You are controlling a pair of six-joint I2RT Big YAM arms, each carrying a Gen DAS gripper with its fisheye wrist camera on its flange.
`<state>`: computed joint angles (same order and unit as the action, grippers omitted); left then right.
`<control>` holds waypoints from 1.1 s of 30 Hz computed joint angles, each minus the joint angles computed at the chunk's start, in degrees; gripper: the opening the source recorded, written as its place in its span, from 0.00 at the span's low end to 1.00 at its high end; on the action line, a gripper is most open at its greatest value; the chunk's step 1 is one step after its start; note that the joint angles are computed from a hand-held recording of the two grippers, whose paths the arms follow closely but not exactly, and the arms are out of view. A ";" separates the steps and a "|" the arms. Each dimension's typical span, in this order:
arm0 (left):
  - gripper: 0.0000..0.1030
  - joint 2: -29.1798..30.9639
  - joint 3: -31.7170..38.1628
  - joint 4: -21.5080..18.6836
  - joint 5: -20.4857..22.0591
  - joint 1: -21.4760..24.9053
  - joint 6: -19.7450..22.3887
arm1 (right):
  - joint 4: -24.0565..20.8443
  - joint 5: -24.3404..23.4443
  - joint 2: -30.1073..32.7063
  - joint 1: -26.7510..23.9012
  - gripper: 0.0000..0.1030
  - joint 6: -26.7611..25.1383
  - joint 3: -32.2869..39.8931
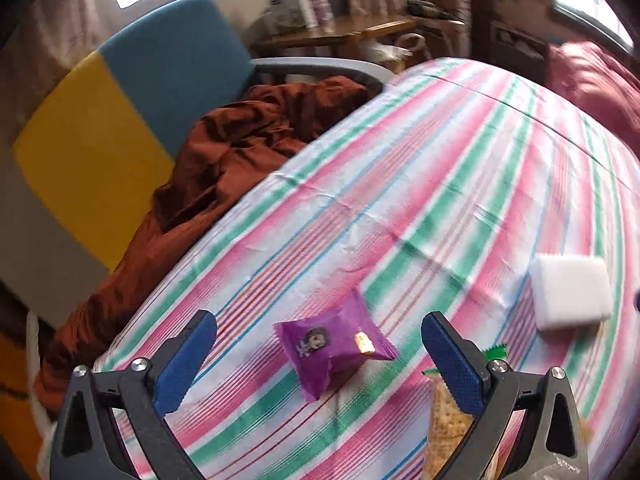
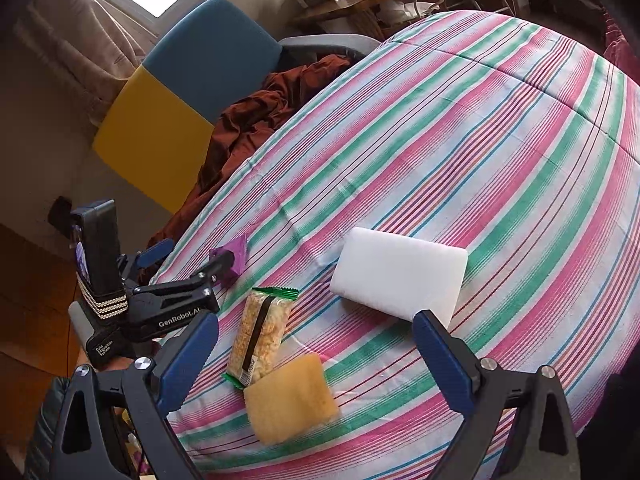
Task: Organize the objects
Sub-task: 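Move both grippers back over the sheet toward the remaining items, then grasp purple candy packet with left gripper while right gripper approaches white sponge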
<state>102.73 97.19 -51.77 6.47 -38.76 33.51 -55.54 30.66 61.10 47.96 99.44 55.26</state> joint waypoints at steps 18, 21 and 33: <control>0.30 5.07 3.28 -6.84 4.80 1.78 2.61 | -1.52 -0.26 -1.60 -0.60 0.97 4.38 -1.66; 0.30 3.23 0.53 -7.21 7.51 3.88 -3.00 | -1.19 -0.95 -1.75 -0.85 0.97 4.52 -2.04; 0.29 -10.96 -17.07 -7.41 12.75 10.41 -15.11 | -1.45 -1.95 -1.56 -0.90 0.97 4.83 -2.15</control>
